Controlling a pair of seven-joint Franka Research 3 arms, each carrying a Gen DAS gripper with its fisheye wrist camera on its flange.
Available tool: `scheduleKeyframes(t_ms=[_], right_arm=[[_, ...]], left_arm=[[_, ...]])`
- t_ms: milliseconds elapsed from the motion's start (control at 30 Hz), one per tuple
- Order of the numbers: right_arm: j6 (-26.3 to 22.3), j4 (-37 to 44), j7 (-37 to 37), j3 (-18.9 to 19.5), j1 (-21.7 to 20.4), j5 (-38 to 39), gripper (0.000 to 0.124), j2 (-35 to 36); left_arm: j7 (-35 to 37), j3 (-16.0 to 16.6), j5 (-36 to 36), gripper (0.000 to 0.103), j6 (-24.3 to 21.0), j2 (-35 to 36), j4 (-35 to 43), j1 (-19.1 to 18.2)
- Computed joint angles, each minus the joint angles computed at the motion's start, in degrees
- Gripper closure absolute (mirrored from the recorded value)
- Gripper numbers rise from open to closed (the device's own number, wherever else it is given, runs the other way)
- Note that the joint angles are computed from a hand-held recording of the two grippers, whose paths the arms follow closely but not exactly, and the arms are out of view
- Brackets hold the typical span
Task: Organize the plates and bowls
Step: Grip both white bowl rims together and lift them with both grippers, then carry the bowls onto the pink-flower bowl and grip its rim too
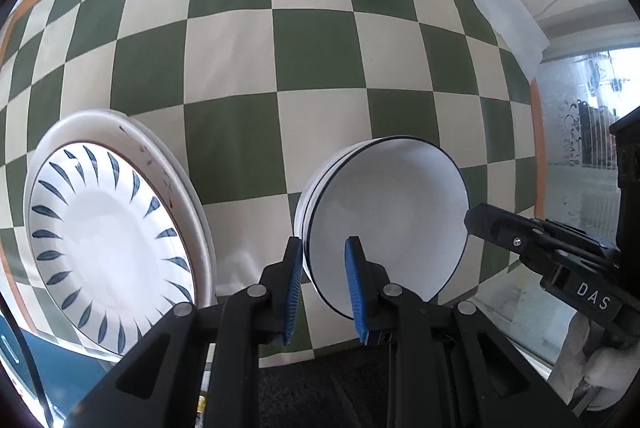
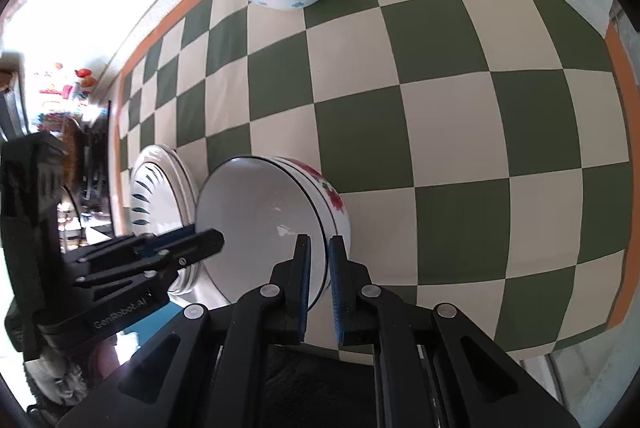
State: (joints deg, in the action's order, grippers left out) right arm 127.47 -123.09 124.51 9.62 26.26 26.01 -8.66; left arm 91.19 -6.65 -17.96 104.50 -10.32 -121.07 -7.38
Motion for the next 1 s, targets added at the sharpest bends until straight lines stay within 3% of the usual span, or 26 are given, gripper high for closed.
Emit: scheduleKeyframes(t_ms=[167,300,400,533,600,833,1000], right_arm=[[-0.58,0.91,-1.24,-0.51,-0.34,0.44,0.113,0.18],[1.0,1.83,-1.27,-1.34,-1.73,-0.4,0.113,-0.62],[0.96,5.24,-2.28,-2.37,-3.29,-1.82,0.112,1.32],[0.27,12.45,-3.83,-3.73,-5.35,-2.55,0.091,7.48],[0.77,16.73,-4.51,-4.21,-6.23,-2.87,0.088,11.54],[-3.07,33.39,-6.1,-5.1,-7.88,-4.75,0.086,26.15],[-8.17,44.14,-6.27,-5.45,-8.06,-7.13,0.086,35.38]], left_arm=[[-0.23,0.74,-0.12,0.084,-1.03,-1.52,0.97,0.69],[-2.17,1.12,-0.15,0.082,0.89,0.27,6.29,1.38],[-4.57,0.82,-0.57,0.068,3.49,5.23,12.02,2.0],[-7.73,-0.01,-3.77,0.068,4.16,16.38,22.96,3.77],[-9.15,-1.02,-4.41,0.068,4.15,21.62,28.1,4.74],[-12.74,-4.66,-1.21,0.068,0.31,37.63,44.53,6.55],[-13.21,-6.02,1.84,0.07,-0.42,41.95,48.31,6.36]])
